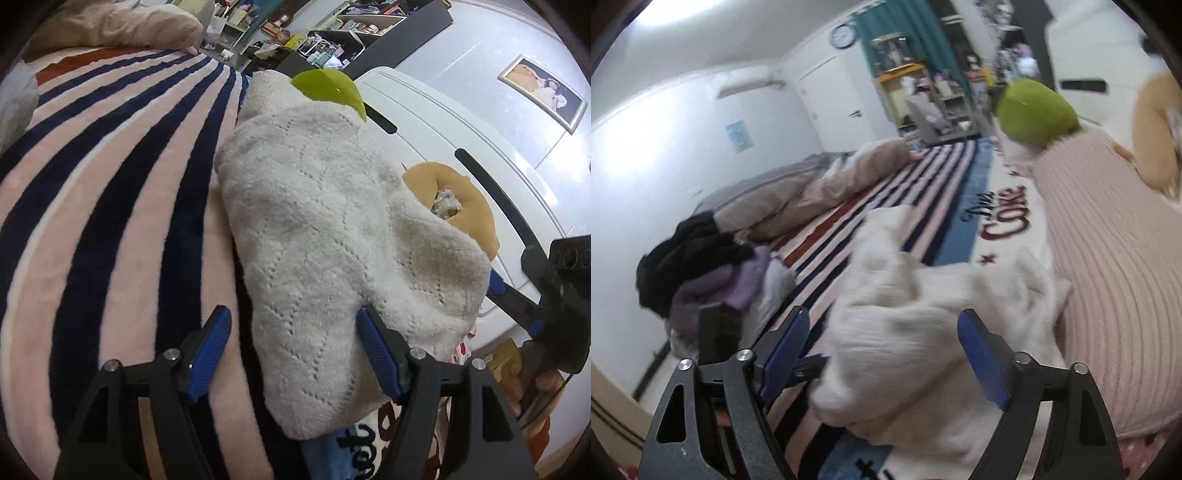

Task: Fold large clothes

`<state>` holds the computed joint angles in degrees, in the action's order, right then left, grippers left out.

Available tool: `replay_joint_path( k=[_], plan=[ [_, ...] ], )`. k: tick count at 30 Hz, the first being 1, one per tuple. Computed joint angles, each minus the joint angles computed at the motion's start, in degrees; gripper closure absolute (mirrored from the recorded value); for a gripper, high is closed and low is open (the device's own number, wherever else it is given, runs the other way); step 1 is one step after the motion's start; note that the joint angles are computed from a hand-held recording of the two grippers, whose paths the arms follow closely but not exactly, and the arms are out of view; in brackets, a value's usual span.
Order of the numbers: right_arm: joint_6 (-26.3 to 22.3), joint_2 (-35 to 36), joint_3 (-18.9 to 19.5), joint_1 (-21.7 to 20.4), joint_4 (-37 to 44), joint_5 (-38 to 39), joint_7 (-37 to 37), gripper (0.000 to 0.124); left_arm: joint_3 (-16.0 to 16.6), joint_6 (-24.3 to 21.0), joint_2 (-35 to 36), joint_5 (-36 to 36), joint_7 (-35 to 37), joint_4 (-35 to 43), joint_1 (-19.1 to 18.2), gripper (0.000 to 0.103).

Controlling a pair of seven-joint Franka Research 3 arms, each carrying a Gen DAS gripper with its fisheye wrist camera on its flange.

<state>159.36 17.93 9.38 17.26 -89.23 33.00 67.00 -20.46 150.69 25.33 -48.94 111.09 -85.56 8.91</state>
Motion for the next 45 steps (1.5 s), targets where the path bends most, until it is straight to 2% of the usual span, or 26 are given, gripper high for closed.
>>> replay_joint_path(
  k=[2, 3, 5, 6, 7, 8, 10, 13, 16, 19, 21, 25, 27, 29, 31, 32, 35, 37, 39, 41, 43, 45],
  plan=[
    [-1.84, 2.71, -5.92, 5.93, 3.04, -13.32, 10.26, 0.032, 0.12, -0.61, 0.20, -0.12, -0.24, 0.55, 0.22, 0.035],
    [-2.76, 4.12, -8.19, 8.14, 4.56, -18.85, 14.51, 0.030, -1.07, -0.21, 0.48, 1.04, -0.93, 0.78, 1.09, 0.035],
    [-1.26, 6.57, -9.73, 10.10, 5.75, -25.68, 17.55, 0.031, -0.17, 0.15, -1.57, -1.14, 1.14, -2.08, 0.82, 0.035],
    [-0.67, 7.18, -10.11, 10.56, 5.75, -27.72, 18.61, 0.039, 0.10, 0.25, -2.18, -1.13, 1.22, -2.77, 0.71, 0.035],
    [-1.14, 7.92, -11.48, 11.64, 6.35, -30.18, 21.16, 0.065, 0.70, 0.22, -2.55, -0.42, 0.53, -2.91, 0.28, 0.035],
    [-0.84, 8.10, -12.55, 12.17, 6.04, -33.09, 24.72, 0.080, 0.94, 0.21, -2.72, -0.24, 0.42, -2.96, 0.11, 0.035],
    [1.55, 7.13, -10.29, 10.08, 4.25, -30.57, 23.29, 0.090, 1.20, -0.02, -2.93, 0.00, 0.18, -2.88, -0.17, 0.035],
    [7.20, 4.13, -13.99, 13.11, -0.07, -38.30, 26.57, 0.096, 1.41, 0.93, -4.05, 1.21, 1.13, -2.95, -1.25, 0.034],
    [12.69, 0.20, -17.64, 15.41, -5.04, -44.18, 31.90, 0.097, 2.16, 2.28, -5.72, 4.55, 0.61, -3.24, -3.00, 0.022],
    [15.59, -3.98, -18.22, 14.21, -9.72, -45.65, 35.47, 0.097, 3.18, 2.89, -7.04, 9.73, -0.96, -2.96, -5.17, 0.019],
    [17.17, -6.95, -16.43, 11.18, -13.52, -43.37, 36.04, 0.097, 4.76, 2.21, -7.20, 16.00, -4.85, -1.91, -7.49, 0.018],
    [18.87, -11.04, -12.32, 4.94, -20.09, -37.37, 33.76, 0.097, 4.84, 1.04, -6.79, 22.46, -7.83, -0.25, -9.22, 0.017],
    [17.55, -11.49, -7.18, 0.04, -21.84, -28.22, 25.70, 0.097, 5.22, 0.21, -6.30, 25.85, -9.86, 0.69, -10.27, 0.017],
    [15.64, -11.10, -2.02, -4.13, -22.50, -15.85, 15.23, 0.097, 5.61, -0.83, -5.72, 29.02, -11.94, 1.71, -11.13, 0.017],
    [15.36, -10.69, 0.68, -5.82, -22.97, -6.15, 7.15, 0.097, 5.74, -2.27, -5.07, 31.71, -13.62, 2.72, -11.80, 0.017],
    [15.38, -10.37, 2.29, -6.80, -22.93, -0.58, 2.55, 0.096, 5.66, -3.05, -4.70, 32.67, -14.19, 3.28, -12.05, 0.013],
    [15.89, -9.71, 2.90, -6.58, -22.36, 6.52, -3.14, 0.096, 5.10, -6.57, -2.14, 33.97, -14.89, 6.21, -12.10, 0.001],
    [15.31, -9.68, 2.48, -6.21, -21.96, 9.64, -5.87, 0.096, 3.69, -8.83, 0.12, 30.93, -15.12, 8.00, -10.65, 0.000],
    [14.78, -9.87, 1.89, -5.86, -22.06, 12.47, -8.46, 0.095, -0.49, -11.55, 2.62, 20.35, -12.83, 9.21, -6.05, 0.001],
    [14.36, -9.95, 1.90, -5.90, -21.96, 16.62, -11.57, 0.095, -2.53, -13.91, 4.31, 13.08, -11.12, 9.56, -3.51, 0.001],
    [13.62, -9.88, 1.45, -5.59, -21.71, 19.71, -13.51, 0.095, -3.03, -13.52, 4.55, 9.01, -9.11, 8.58, -2.89, 0.001],
    [13.23, -10.06, 0.75, -5.13, -21.85, 21.31, -14.78, 0.095, -3.33, -11.82, 4.00, 5.76, -6.90, 6.77, -2.78, 0.009]
  ],
)
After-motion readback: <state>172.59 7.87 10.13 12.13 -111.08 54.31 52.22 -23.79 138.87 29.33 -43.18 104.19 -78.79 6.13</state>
